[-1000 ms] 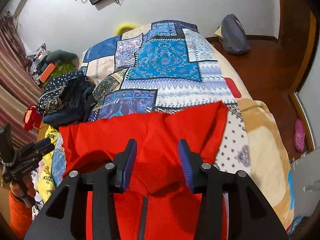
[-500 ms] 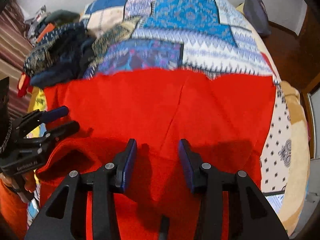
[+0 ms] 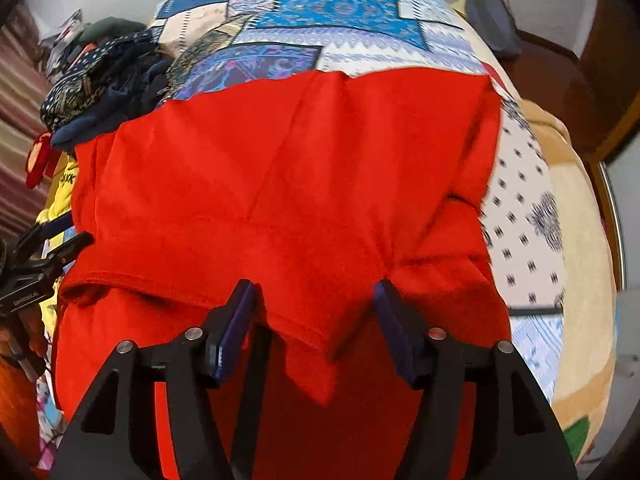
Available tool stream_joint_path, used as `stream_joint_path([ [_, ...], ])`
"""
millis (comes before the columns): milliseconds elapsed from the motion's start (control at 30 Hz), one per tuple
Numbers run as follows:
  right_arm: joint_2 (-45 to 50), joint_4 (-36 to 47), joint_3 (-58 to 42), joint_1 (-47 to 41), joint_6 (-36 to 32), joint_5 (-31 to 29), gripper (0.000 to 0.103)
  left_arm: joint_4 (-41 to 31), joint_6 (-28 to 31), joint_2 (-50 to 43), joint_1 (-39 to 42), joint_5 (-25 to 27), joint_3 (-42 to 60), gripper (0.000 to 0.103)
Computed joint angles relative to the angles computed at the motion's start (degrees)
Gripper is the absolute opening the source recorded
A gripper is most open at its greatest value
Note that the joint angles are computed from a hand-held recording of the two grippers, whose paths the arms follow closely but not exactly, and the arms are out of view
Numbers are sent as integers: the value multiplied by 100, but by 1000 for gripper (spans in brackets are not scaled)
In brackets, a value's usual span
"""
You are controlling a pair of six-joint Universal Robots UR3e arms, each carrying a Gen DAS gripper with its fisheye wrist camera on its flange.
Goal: Fold large clothes
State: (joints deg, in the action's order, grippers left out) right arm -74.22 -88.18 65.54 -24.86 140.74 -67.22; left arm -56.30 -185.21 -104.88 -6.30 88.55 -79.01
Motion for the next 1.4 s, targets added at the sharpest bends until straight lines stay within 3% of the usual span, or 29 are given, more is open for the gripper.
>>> stream_joint_path([
  [133,-146,135,15,-177,-12,23,58,-58,-87,482,245,353,-542,81],
  [400,-304,-274,-199,-421,429,325,58,72,-319,1470,1283,-161,-1249,82],
  [500,-113,-327,-520,-455,673,425,58,241,-596,1334,1451,-205,-1063,86],
  [700,476,-470,-1207,-436,1154,334,58,156,-875,592,1848,-1118,-318,86],
  [833,934,-342,-1676,-479,1438,210,58,454,-1338,11,1916,-1160,18,86],
  [900,1127,-286,-1796,-496,1549,189,58,784,-1512,-96,2118,-1520,-161,79],
  [967,1266,-269,-1861,-484,1611,113,58,673,-1483,-325,2312,-2009,-75,46],
  [1033,1380,-245,-1903,-443,1621,90,58,549,-1453,-552,2418,-2389,50,26],
  [1133,1445,-250,-1857,-348,1554,104,58,666,-1399,-619,2331,-2251,61,4],
  [1400,1389,-687,-1288,-73,1384,-202,58,1039,-1198,94,2369,-1352,-711,0],
])
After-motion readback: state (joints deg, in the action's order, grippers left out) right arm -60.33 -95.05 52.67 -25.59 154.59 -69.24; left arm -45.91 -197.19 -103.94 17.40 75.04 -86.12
